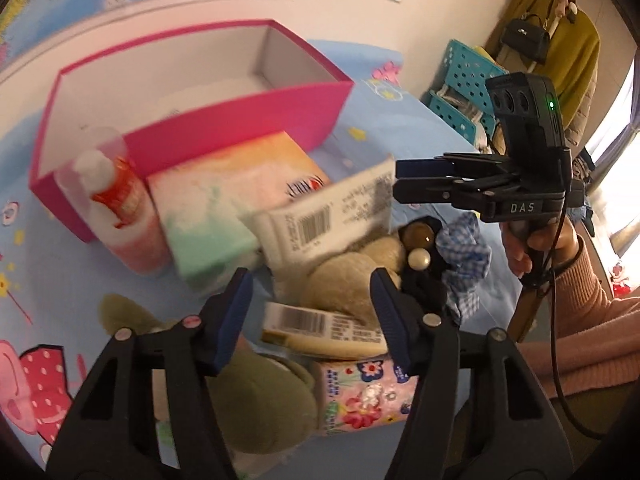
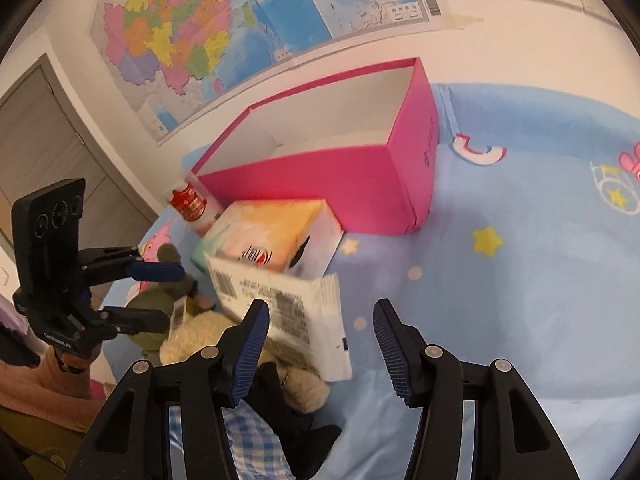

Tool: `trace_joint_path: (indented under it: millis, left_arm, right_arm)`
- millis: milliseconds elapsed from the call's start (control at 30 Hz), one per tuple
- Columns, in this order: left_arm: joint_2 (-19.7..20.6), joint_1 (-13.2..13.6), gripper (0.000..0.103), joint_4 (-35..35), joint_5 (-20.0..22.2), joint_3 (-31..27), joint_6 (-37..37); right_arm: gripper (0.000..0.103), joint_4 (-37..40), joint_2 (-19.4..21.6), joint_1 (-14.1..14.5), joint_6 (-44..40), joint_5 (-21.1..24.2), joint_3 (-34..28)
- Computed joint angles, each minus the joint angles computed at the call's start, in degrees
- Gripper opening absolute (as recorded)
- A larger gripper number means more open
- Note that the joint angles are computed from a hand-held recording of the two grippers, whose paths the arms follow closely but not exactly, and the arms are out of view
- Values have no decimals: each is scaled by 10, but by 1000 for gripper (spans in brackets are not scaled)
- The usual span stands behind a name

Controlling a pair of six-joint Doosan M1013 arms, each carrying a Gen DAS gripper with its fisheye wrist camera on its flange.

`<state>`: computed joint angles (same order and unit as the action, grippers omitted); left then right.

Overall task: Organize soft objects
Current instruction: 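Grasp the white barcode packet with the right tool and lift it, then lower the white packet into the pink box and open the right tool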

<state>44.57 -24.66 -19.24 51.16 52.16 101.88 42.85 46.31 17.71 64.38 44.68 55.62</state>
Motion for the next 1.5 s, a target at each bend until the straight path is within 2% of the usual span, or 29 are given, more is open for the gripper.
trace_joint_path:
  millis: [167, 267, 400, 800, 933, 1000, 1100, 1300, 1500]
  left_arm:
    - [16, 2, 58, -13, 24, -25, -21]
    - [26, 7, 50, -36, 41, -40, -22]
    - [40, 9, 49, -44, 67, -64, -30]
    - [95, 4, 50, -12, 166, -164, -97]
    - [94, 1, 49, -6, 165, -162, -98]
    - [90, 1, 41, -7, 157, -154, -102]
    - [83, -4, 37, 14, 149, -148, -116]
    - [63, -6, 37, 10, 122, -130, -98]
    - [53, -6, 37, 12, 95, -140, -90]
  right_arm:
    - [54, 27, 4, -2, -15, 9, 5]
    - [42, 38, 8, -1, -27, 14, 4]
    - [32, 34, 8, 0, -25, 8, 6]
    - [29, 37, 4, 0, -44, -4, 14]
    - [28, 43, 4, 0, -50, -4, 15]
    - [24, 55, 1, 2, -66, -9, 20]
    - [22, 57, -3, 5, -80, -16, 24]
    - [20, 70, -17, 6, -97, -45, 35]
    - [18, 82, -21, 2, -105, -57, 24]
